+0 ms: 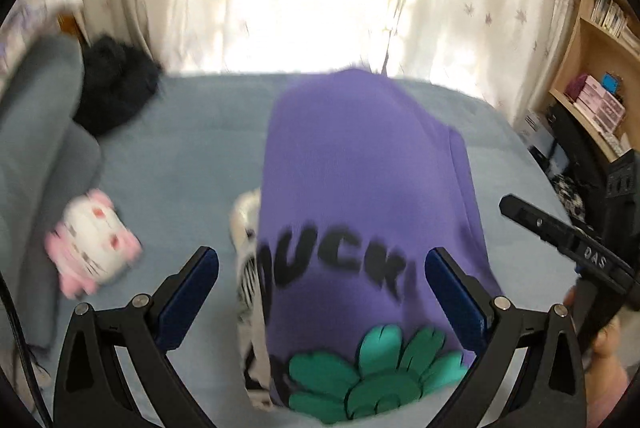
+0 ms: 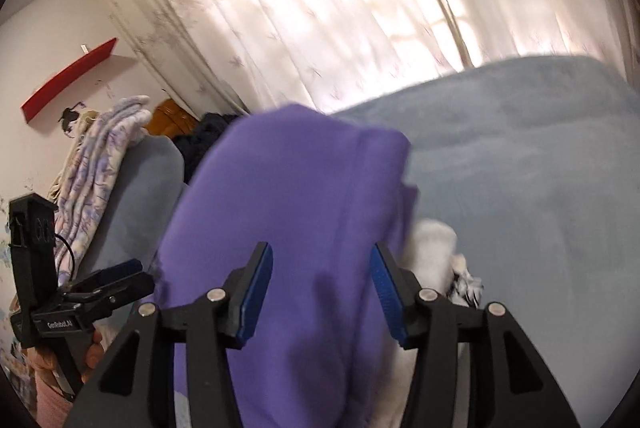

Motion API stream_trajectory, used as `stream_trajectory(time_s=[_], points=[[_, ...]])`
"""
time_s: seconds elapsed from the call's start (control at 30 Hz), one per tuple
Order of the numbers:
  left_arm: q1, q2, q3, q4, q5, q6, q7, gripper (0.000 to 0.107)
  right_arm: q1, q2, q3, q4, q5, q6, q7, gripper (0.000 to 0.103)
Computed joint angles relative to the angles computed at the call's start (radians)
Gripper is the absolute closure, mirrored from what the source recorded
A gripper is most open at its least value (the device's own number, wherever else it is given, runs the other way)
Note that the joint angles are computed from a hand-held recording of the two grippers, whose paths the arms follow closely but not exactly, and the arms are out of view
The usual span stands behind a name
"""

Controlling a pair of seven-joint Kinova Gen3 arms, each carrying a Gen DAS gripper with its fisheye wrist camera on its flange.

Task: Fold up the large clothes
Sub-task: 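Lift the hoodie bundle with both grippers and carry it to the clothes stack, then lower the hoodie onto the clothes stack and open both grippers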

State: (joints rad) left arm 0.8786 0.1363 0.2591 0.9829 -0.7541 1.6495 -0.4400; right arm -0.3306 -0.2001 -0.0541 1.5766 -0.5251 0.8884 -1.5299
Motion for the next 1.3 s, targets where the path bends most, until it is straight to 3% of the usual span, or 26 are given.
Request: stream_trajectory(time_s=[0.17, 0.23, 0.3, 0.33, 0.43, 0.5, 0.57, 0.63, 0.7, 0.9, 1.07, 1.17, 1.3], points=[[0.215, 0.171, -0.218, -0.2, -0.203, 0.135, -0.086, 0.005, -0.031, 0.062, -0.089, -0.068, 0.12, -0.084, -0.054, 0.052], [0.245, 0.241, -0.301, -0.248, -0.268, 0.183, -0.13, 0.005, -0.049, 0.108, -0.116, -0.102, 0.176, -0.092, -0.102, 0.052], [0.233, 0.263, -0.317, -0.236, -0.268, 0.173, -0.136, 0.007, -0.076, 0.153, -0.129, -0.128, 0.235, -0.097, -0.148, 0.052], [0.203, 0.258, -0.298, -0.222, -0.244, 0.166, -0.131, 0.007, -0.062, 0.167, -0.146, -0.135, 0.249, -0.091, -0.158, 0.051], [0.083, 0.195, -0.212, -0.138, -0.13, 0.105, -0.066, 0.007, 0.021, 0.228, -0.193, -0.157, 0.192, -0.037, -0.187, 0.026], [-0.009, 0.138, -0.16, -0.051, -0.048, 0.024, -0.006, 0.005, 0.074, 0.263, -0.215, -0.164, 0.121, -0.004, -0.142, 0.026], [-0.059, 0.104, -0.13, 0.028, -0.008, -0.039, 0.046, 0.005, 0.053, 0.274, -0.188, -0.165, 0.109, 0.009, -0.122, 0.026], [-0.034, 0.112, -0.143, 0.067, -0.027, -0.05, 0.076, 0.005, -0.032, 0.268, -0.129, -0.154, 0.162, -0.006, -0.157, 0.026], [-0.027, 0.114, -0.138, 0.103, -0.049, -0.05, 0.108, 0.005, -0.081, 0.262, -0.117, -0.129, 0.225, -0.045, -0.222, 0.027], [-0.077, 0.024, -0.089, 0.282, -0.033, -0.177, 0.231, 0.005, -0.107, 0.222, -0.145, -0.024, 0.29, -0.175, -0.276, 0.026], [-0.143, -0.064, -0.036, 0.377, 0.015, -0.289, 0.335, 0.005, -0.135, 0.198, -0.158, -0.029, 0.397, -0.18, -0.357, 0.026], [-0.169, -0.085, 0.01, 0.395, 0.0, -0.301, 0.368, 0.005, -0.122, 0.167, -0.139, -0.01, 0.328, -0.188, -0.296, 0.024], [-0.139, -0.051, 0.051, 0.322, -0.049, -0.192, 0.357, 0.005, -0.093, 0.146, -0.11, -0.038, 0.219, -0.103, -0.214, 0.022]])
